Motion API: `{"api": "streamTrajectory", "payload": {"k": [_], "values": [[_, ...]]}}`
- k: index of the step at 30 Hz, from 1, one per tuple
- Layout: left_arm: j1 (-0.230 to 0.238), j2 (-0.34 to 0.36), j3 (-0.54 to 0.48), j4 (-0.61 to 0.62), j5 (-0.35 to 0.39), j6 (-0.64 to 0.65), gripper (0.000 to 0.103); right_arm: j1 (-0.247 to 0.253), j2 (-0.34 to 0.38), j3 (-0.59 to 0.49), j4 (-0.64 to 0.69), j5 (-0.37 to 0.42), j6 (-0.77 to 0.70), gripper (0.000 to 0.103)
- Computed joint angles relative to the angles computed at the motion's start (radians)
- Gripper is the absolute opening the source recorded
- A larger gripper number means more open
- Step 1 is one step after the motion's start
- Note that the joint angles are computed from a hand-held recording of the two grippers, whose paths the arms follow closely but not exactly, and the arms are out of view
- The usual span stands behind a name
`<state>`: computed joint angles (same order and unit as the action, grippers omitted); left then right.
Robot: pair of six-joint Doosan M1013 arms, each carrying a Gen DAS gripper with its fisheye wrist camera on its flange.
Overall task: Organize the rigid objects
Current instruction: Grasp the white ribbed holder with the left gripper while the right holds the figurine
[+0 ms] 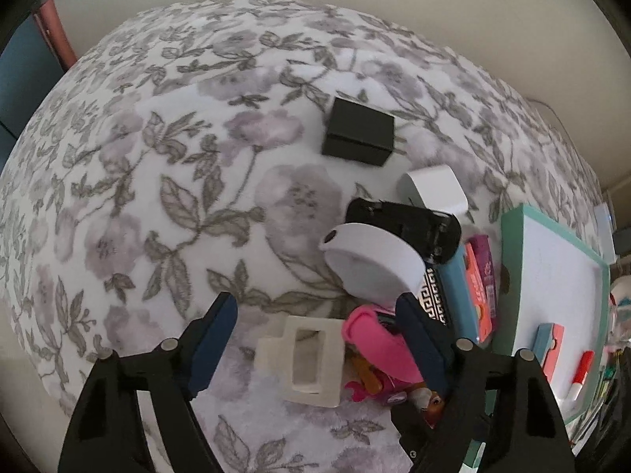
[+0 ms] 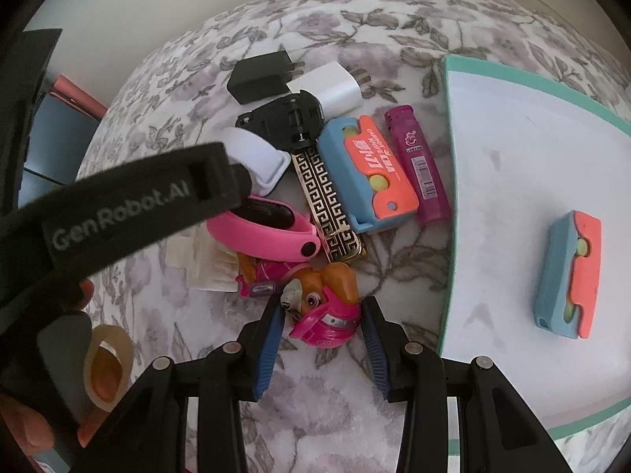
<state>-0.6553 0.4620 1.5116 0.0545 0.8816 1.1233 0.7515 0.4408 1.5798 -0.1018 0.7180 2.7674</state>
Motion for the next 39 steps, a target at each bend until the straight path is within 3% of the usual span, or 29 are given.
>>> {"api": "streamTrajectory", "payload": {"k": [3, 10, 17, 24, 39], "values": [[-0.002, 0.000, 0.002, -0.024, 0.000, 0.026, 0.066, -0.003, -0.007, 0.011, 0.010, -0.012, -0.004, 0.042], [-0.006, 0.002, -0.002, -0.056, 0.001, 0.069, 0.049, -0.005, 0.001, 0.002, 0.018, -0.018, 0.007, 0.042], [0.006, 0.002, 0.000, -0.126, -0.011, 0.125, 0.021, -0.006, -0.008, 0.014, 0.023, -0.021, 0.015, 0.042], [0.001, 0.012, -0.008, -0.117, 0.003, 0.143, 0.014, -0.006, -0.015, 0.022, 0.025, -0.018, 0.035, 0.042], [-0.005, 0.006, -0.005, -0.062, 0.012, 0.115, 0.013, -0.003, -0.026, 0.028, 0.019, -0.013, 0.028, 0.042]]}}
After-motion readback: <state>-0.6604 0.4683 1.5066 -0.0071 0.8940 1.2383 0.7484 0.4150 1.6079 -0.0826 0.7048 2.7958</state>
